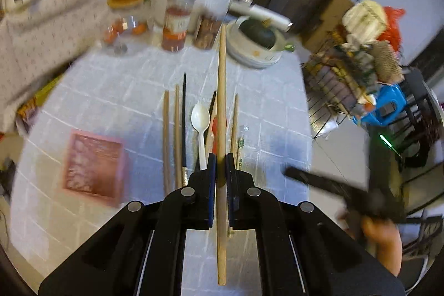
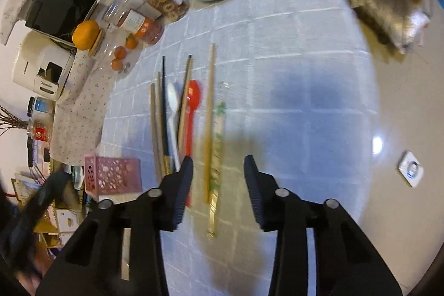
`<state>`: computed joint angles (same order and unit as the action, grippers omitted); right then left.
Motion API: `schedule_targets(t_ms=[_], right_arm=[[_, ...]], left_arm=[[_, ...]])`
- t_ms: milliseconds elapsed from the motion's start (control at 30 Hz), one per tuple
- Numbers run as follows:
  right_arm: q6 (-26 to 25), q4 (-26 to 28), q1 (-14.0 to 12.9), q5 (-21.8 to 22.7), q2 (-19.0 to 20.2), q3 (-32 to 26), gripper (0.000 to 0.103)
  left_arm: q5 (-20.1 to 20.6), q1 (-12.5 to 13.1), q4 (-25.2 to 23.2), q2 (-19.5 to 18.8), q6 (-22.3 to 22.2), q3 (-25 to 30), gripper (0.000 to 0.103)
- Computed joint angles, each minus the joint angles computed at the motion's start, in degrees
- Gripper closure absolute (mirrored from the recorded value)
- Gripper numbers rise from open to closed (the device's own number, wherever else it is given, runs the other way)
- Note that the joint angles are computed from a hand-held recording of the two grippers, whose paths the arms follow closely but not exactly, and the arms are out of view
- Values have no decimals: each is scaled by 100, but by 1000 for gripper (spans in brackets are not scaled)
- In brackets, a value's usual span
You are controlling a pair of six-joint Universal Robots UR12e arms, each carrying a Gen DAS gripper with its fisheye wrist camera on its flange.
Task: Organize utensils
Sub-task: 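Grasp a wooden chopstick with the right tool while the left tool lifts its chopstick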
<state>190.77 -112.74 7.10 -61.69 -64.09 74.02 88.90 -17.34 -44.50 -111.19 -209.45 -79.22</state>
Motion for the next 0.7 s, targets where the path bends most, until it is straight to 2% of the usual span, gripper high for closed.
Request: schedule_targets(t_ms=[100,167,433,533,567,600,700], right_arm=[[-170,58,141,-150,280,-335,67],[-276,149,250,-448,494,-609,68],[-407,584,499,-1018,1160,-1452,83],[-508,812,615,-1562,1318,-1678,88],[-547,742,639,-1676,1314,-1638,92],[-555,719,647,-1704,1310,-1630,94],[-341,460,545,-1239,1186,-1483,96]], left_arm=[[267,-92,550,41,137,-171,97],[400,-62,833,68,127,-303,97],[353,79,1283,191,171,-590,97],[404,104,1325,218,252,-634,97],[380,117,1338,224,251,-653,97],[331,132,1328,228,246,-666,97],[217,170,1365,247,244,-706,97]])
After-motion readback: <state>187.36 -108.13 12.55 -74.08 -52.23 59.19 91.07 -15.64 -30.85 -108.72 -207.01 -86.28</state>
